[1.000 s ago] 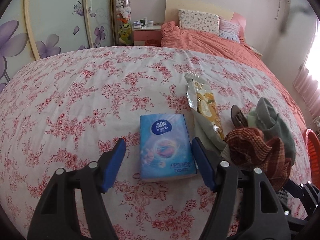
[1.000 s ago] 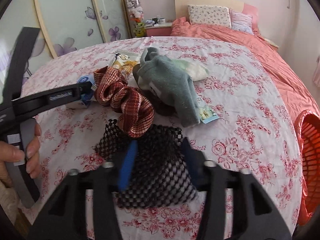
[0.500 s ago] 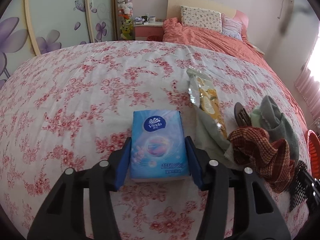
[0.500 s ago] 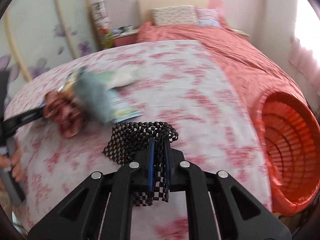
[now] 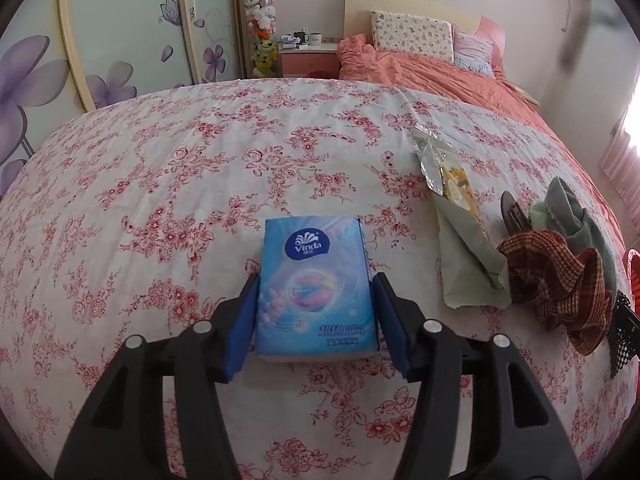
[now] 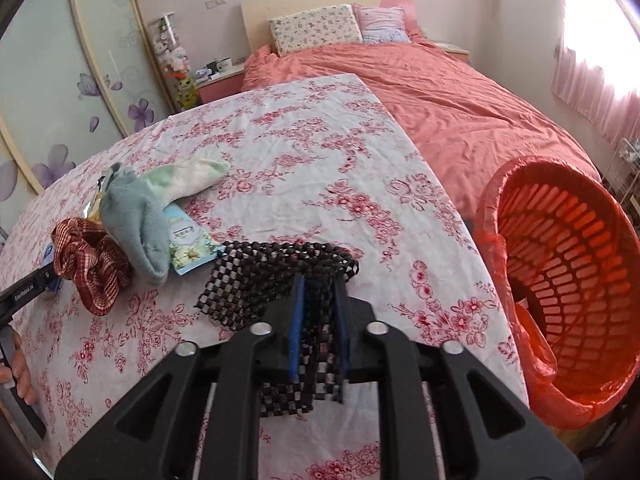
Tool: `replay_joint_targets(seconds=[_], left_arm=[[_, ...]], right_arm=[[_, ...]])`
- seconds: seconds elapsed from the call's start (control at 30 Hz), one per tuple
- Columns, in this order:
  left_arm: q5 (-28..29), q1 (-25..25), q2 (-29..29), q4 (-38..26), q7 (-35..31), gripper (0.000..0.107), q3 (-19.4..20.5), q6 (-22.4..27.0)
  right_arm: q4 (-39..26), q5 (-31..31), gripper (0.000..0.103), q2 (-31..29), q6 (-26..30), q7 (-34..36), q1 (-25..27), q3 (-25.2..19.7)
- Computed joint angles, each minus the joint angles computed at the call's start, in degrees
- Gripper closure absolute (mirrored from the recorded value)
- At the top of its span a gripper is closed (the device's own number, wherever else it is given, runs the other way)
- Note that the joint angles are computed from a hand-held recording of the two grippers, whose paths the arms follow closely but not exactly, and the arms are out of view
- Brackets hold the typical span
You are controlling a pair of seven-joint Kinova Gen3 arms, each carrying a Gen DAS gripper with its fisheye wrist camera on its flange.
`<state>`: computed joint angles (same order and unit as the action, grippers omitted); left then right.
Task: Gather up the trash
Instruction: 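Lift the black mesh pad with the right tool while the left tool holds the tissue pack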
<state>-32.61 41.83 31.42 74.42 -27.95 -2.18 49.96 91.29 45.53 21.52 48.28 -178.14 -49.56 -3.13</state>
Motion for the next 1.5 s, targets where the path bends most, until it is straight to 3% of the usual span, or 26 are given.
replay_joint_targets(seconds=[0.5,0.6,0.87,1.0,1.07,1.1,1.17,1.33,1.5], left_arm=[[0.4,-0.4,-0.6,1.4,1.4,0.041,0.0,-1.7],[0.5,-0.4,0.2,0.0,0.2,0.037,0.3,-0.1],[0.3,-0.1,0.9,-1.3,-1.8,0.037,0.4,1.2],[0.5,-0.3,0.8,-1.2,-2.8,0.039,0.4,0.9],[0.4,-0.1,0.8,-1.2,-2.7,0.045,0.2,0.8],[0.0,0.2,0.8,-1.1,-2.6,0.054,0.0,0.8],[-0.1,0.3,0.7,-1.0,-2.5,0.056,-0.1,0.5],[-0.4,0.6,-0.2,0.5,-1.8,0.057,-0.1,-0.5],[-1.6,1.6,-1.7,1.7,-0.3,0.057,-0.2,-0.4]], right_arm=[[3.3,0.6,0.081,-1.8,-5.3,-3.0,1.2,0.0],[2.9,0.4,0.075,-1.5,-5.3,-1.9,1.2,-0.3],[-0.6,-2.8,0.040,0.0,-4.0,6.2,1.7,-1.2],[-4.4,-3.6,0.037,2.3,0.6,9.6,-0.1,-0.4],[-5.5,-3.2,0.044,3.2,2.6,10.5,-2.0,1.0],[-5.1,-2.7,0.047,3.0,2.2,10.0,-1.6,0.2],[-4.2,-2.3,0.062,2.5,1.4,9.4,-2.0,0.5],[-2.1,-0.6,0.084,1.1,0.6,7.7,-2.7,0.4],[0.0,-0.1,0.088,-0.7,-0.9,4.9,-2.1,0.1]])
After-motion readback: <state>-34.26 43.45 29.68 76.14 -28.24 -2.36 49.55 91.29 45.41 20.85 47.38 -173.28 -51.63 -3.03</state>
